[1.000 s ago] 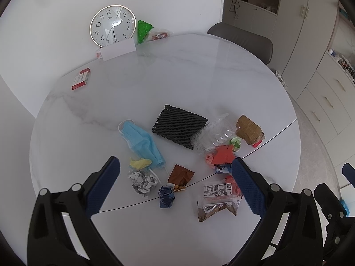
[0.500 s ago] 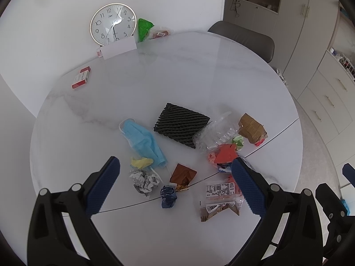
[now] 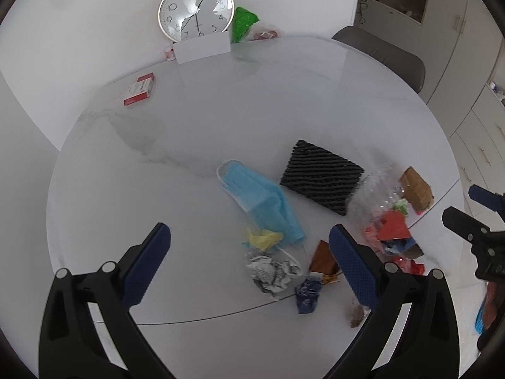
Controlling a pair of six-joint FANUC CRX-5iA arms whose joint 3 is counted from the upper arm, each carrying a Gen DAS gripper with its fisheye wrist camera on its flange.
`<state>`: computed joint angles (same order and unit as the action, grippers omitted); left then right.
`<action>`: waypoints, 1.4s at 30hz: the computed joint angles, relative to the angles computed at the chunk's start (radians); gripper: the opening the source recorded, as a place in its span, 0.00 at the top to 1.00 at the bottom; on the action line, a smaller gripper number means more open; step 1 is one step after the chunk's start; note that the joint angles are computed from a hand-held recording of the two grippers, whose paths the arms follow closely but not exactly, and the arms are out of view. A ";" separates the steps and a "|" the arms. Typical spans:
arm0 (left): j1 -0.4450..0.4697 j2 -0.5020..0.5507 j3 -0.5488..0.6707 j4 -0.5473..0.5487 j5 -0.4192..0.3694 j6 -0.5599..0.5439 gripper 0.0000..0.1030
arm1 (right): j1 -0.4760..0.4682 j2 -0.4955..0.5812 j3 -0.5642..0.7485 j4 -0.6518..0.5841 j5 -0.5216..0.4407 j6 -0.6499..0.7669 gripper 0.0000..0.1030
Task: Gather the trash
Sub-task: 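Grasp the black mesh bag with the right gripper while the left gripper grasps the blue mask, then carry the mesh bag and mask to the white bin and release both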
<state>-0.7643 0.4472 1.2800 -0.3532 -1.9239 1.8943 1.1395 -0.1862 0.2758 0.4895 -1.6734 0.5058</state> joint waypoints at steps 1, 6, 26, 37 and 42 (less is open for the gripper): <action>0.019 -0.012 -0.030 0.007 0.010 -0.007 0.06 | -0.058 0.036 0.031 -0.055 0.014 0.072 0.03; 0.118 -0.056 -0.178 0.079 0.083 -0.025 0.06 | -0.265 0.185 0.139 -0.243 0.086 0.358 0.24; 0.267 0.133 -0.251 0.538 0.203 0.028 0.24 | -0.464 0.396 0.267 -0.477 0.040 0.572 0.72; 0.250 0.117 -0.262 0.543 0.270 0.015 0.73 | -0.487 0.322 0.206 -0.508 0.119 0.541 0.86; 0.234 0.072 -0.279 0.510 0.323 0.004 0.77 | -0.465 0.263 0.153 -0.447 0.212 0.511 0.86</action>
<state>-0.5299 0.5193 1.0014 0.1572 -1.6008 1.8984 0.6749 0.0770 0.4293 0.0424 -1.4613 1.0167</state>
